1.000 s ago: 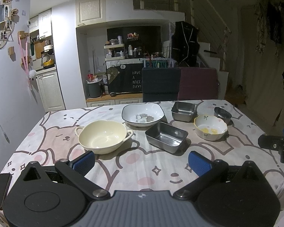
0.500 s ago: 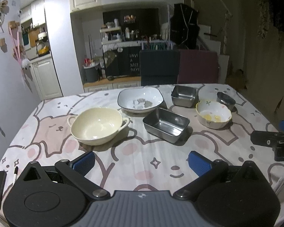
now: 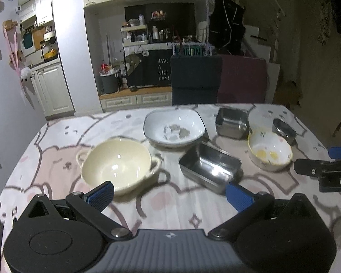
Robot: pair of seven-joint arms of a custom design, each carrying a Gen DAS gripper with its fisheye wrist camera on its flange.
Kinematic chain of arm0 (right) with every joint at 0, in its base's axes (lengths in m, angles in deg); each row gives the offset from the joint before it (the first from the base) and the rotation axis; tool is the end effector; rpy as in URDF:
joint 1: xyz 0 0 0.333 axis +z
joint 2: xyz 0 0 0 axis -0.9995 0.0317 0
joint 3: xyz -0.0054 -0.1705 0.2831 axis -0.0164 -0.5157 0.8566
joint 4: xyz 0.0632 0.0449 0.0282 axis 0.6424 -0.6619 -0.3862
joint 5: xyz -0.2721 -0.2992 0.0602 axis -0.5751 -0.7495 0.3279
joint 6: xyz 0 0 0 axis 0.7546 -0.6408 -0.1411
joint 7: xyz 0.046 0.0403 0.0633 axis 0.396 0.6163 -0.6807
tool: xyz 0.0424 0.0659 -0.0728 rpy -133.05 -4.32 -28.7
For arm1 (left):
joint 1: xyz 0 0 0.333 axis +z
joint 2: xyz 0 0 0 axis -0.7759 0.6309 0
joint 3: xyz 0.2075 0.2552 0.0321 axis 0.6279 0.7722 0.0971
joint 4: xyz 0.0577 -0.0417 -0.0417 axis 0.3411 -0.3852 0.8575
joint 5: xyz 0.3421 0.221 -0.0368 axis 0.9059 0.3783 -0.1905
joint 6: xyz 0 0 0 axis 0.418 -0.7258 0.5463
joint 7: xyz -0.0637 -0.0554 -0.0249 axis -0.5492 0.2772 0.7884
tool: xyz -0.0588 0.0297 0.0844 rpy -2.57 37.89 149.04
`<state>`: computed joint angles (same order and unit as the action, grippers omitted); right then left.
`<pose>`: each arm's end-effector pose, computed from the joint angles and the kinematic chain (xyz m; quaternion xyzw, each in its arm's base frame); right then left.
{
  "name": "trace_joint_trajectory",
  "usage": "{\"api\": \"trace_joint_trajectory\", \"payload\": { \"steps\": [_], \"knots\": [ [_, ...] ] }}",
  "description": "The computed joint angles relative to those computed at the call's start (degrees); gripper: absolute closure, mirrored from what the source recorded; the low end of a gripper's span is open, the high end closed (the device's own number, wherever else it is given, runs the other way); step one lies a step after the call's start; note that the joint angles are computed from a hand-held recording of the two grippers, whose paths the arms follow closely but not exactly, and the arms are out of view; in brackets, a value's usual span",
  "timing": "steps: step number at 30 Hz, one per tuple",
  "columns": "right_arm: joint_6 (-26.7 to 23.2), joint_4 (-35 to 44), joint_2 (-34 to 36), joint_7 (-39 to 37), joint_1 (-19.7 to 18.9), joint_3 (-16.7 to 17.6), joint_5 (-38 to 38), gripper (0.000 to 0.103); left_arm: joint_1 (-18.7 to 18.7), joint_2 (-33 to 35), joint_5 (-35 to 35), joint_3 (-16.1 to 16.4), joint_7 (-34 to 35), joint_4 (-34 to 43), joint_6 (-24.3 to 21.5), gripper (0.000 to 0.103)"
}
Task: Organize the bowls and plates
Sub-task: 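Reach the right gripper to the white ginkgo plate rim and close on it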
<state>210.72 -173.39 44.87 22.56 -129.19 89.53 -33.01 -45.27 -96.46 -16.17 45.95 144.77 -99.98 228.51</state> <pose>0.6122 0.0101 0.4090 -0.6803 0.5939 -0.2737 0.3308 0.5299 -0.0946 0.5365 -0.5938 0.6805 -0.3001 0.3069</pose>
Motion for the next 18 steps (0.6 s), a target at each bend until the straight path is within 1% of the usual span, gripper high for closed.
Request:
{"api": "trace_joint_trajectory", "payload": {
  "steps": [2,3,7,9,11,13,14,16,18],
  "knots": [
    [-1.2,2.4,1.8,-1.1,-1.0,1.5,-0.1,0.0,2.5,2.3,3.8,-1.6,-2.9,2.8,0.3,0.0],
    [-1.5,3.6,2.6,-1.8,-0.2,1.1,0.4,0.0,2.9,3.2,5.3,-1.8,-4.2,4.0,0.3,0.0],
    [-3.2,8.5,6.2,-5.7,0.5,1.9,2.5,0.0,2.2,7.6,9.3,0.1,-8.0,9.6,0.1,0.0],
    [-3.6,10.9,7.6,-7.0,2.2,0.9,3.6,0.0,1.9,9.8,13.7,1.0,-11.9,12.5,-0.3,0.0],
    [-3.8,13.8,9.3,-8.2,4.9,-1.2,4.6,0.0,0.9,11.7,15.6,2.4,-13.3,14.8,-0.5,0.0],
    [-4.7,17.4,11.6,-9.6,6.8,-2.0,5.7,0.0,-0.3,13.6,15.2,3.9,-12.7,17.1,-0.6,0.0],
    [-4.8,18.9,12.7,-10.2,7.4,-2.2,6.4,0.0,-0.9,14.6,14.3,4.5,-11.9,18.2,-0.6,0.0],
    [-4.6,22.5,15.0,-10.6,10.2,-4.4,7.9,0.0,-1.9,16.7,12.2,5.7,-9.7,20.6,-0.3,0.0],
    [-5.5,26.5,17.6,-12.0,11.9,-5.2,9.2,0.0,-2.8,19.0,9.8,6.6,-7.4,23.2,-0.3,0.0]
  ]
}}
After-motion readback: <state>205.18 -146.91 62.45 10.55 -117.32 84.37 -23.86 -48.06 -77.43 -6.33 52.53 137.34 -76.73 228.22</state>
